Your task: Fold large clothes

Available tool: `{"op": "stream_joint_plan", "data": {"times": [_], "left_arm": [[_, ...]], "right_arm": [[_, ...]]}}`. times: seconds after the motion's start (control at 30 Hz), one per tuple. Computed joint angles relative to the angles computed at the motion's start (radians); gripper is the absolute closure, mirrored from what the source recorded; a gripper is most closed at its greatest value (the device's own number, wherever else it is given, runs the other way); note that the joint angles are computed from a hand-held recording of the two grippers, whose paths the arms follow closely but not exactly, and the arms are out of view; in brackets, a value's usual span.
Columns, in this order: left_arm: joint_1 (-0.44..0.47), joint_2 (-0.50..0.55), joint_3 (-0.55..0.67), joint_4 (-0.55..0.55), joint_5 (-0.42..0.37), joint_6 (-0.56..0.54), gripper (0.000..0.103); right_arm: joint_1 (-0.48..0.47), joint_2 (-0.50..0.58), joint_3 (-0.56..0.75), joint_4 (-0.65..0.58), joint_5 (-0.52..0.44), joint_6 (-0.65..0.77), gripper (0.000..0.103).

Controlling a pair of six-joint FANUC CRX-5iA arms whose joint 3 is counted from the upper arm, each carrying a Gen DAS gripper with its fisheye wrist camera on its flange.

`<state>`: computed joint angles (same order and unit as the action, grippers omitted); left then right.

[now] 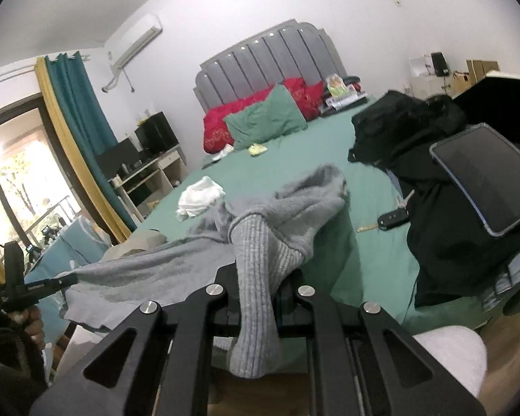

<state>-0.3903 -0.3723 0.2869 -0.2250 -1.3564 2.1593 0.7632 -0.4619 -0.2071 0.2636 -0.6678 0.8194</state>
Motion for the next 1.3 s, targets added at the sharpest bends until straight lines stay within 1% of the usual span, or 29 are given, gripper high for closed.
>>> {"op": "stream_joint_plan", "data": {"times": [0.03,0.2,0.23,0.3,0.4,0.47,0.53,0.57,0.67,0.73,0.8,0.83,0.87,1.0,1.1,1.13,1.17,1.2,1.27,1.3], "left_arm": [[0.002,-0.001,0.012,0.003,-0.009,-0.002,0.094],[0.082,-0.004,0.051,0.102,-0.048,-0.026,0.094],[0.086,0.002,0.06,0.103,-0.054,-0.025,0.094],[0.123,0.013,0.068,0.132,-0.058,-0.042,0.094],[0.172,0.05,0.076,0.166,-0.027,-0.072,0.094],[0.199,0.089,0.093,0.183,-0.006,-0.081,0.094],[0.237,0.129,0.092,0.214,0.043,-0.09,0.094],[0.251,0.151,0.099,0.225,0.057,-0.091,0.094],[0.299,0.222,0.107,0.271,0.129,-0.097,0.094],[0.308,0.278,0.131,0.264,0.166,-0.094,0.093],[0.314,0.34,0.172,0.255,0.17,-0.079,0.093],[0.326,0.37,0.182,0.272,0.181,-0.076,0.093],[0.335,0.397,0.197,0.284,0.187,-0.075,0.093],[0.364,0.527,0.301,0.324,0.191,-0.087,0.093],[0.374,0.643,0.415,0.329,0.194,-0.108,0.093],[0.382,0.687,0.452,0.348,0.201,-0.126,0.093],[0.389,0.733,0.496,0.362,0.193,-0.141,0.092],[0.392,0.791,0.564,0.361,0.162,-0.155,0.088],[0.404,0.919,0.706,0.396,0.08,-0.205,0.082],[0.412,0.957,0.737,0.419,0.055,-0.226,0.073]], "right_arm": [[0.007,-0.007,-0.001,0.01,-0.005,-0.007,0.092],[0.026,-0.025,0.017,0.027,-0.037,-0.047,0.092],[0.021,-0.02,0.028,0.016,-0.042,-0.044,0.092],[-0.011,-0.007,0.052,-0.037,-0.047,-0.013,0.092],[-0.08,0.039,0.1,-0.14,-0.029,0.05,0.092],[-0.131,0.093,0.144,-0.205,-0.017,0.098,0.092],[-0.165,0.144,0.179,-0.24,-0.002,0.118,0.092],[-0.182,0.179,0.205,-0.251,0.01,0.129,0.092],[-0.225,0.278,0.285,-0.29,0.033,0.171,0.091],[-0.253,0.364,0.365,-0.327,0.03,0.219,0.091],[-0.294,0.45,0.468,-0.408,0.003,0.303,0.091],[-0.304,0.479,0.502,-0.426,-0.007,0.314,0.091],[-0.319,0.531,0.561,-0.455,-0.02,0.333,0.091],[-0.339,0.674,0.712,-0.457,-0.049,0.359,0.091],[-0.356,0.784,0.825,-0.444,-0.075,0.359,0.091],[-0.365,0.834,0.877,-0.438,-0.092,0.353,0.091],[-0.373,0.87,0.916,-0.438,-0.109,0.35,0.091],[-0.381,0.917,0.962,-0.431,-0.131,0.335,0.091],[-0.394,1.023,1.078,-0.418,-0.204,0.332,0.089],[-0.398,1.075,1.143,-0.414,-0.258,0.354,0.088]]}}
